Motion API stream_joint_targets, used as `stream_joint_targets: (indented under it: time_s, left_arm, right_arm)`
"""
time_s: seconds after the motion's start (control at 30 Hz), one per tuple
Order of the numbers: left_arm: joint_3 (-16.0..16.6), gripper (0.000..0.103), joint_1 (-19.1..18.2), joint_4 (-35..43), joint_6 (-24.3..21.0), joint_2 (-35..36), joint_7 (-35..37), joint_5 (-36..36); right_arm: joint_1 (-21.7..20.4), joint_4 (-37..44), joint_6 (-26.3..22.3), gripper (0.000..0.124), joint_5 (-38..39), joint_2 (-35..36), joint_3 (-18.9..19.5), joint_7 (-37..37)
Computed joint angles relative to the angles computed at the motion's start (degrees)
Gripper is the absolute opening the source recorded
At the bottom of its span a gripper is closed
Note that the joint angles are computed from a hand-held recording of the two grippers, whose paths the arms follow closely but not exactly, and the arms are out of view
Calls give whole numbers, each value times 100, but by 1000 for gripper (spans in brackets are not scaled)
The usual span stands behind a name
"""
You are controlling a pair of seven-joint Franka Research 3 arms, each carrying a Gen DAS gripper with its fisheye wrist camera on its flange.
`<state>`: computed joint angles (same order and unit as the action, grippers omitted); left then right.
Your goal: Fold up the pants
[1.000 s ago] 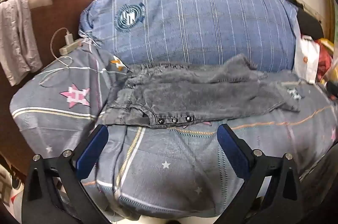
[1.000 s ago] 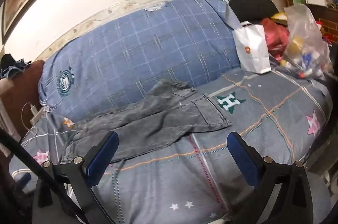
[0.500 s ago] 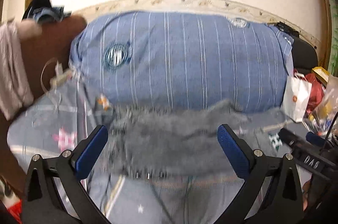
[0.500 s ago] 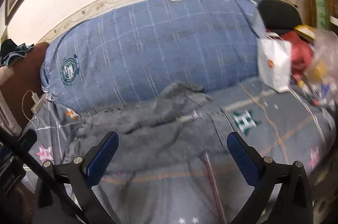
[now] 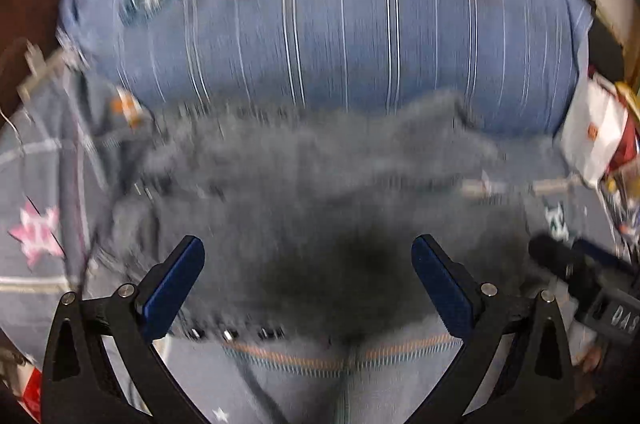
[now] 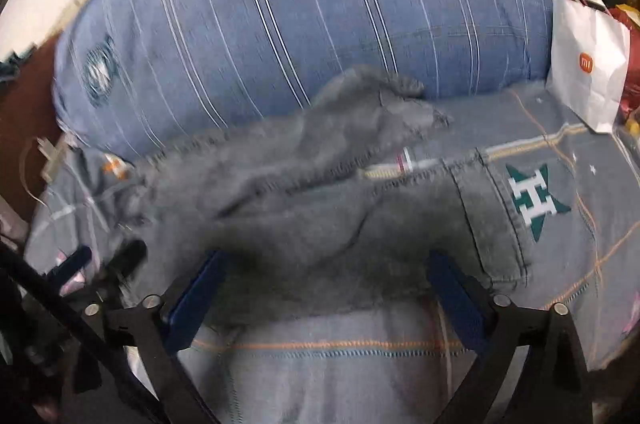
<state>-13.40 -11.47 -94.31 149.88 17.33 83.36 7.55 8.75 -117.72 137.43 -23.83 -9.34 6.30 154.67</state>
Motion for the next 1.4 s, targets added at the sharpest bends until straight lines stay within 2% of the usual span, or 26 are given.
stream_joint_targets:
  time_s: [0.03,0.1,0.23,0.33,0.63,0.8,0.93,0.97,1.13,1.27,1.4]
  left_arm:
    - [24,103,-52,73,-148,45,-27,96]
    - [56,103,-113,16,-103,4,-76,255]
    - [-52,103,-10,-163,87,-206,24,-12]
    - [51,103,-88,-288,263,-314,-206,186]
    - [57,103,63,-239,361,-303,-218,110]
    - [1,103,94,-187,198,-278,-39,-30]
    - [86,103,12,23,-165,-164,-160,168]
    - [97,103,7,42,-222,-155,-181,191]
    - [115,103,22,91,-462,-121,-187,255]
    - [67,103,42,175,-671,-64,-52,145]
    - [49,103,43,149,-694,-74,41,79]
  right_arm:
    - [4,116,-250,99,-218,89,79,9]
    - [87,292,-598,99,-366,229,115,-62]
    - [198,298,-632,99,-500,206,66,-47]
    - [228,223,-581,99,-591,123,49,18]
    - [257,208,-674,97,-950,61,106,222]
    - [251,115,-399,91,-686,32,43,17]
    - [337,146,-101,91,290,208,-96,-934]
    - [364,245,-215,91,527,321,-106,-1176]
    - [494,599,-814,92,776,689,-98,-1568]
    - [577,605,-861,93,924,751,-146,-1706]
    - [609,574,-802,93,927,738,-167,-1818]
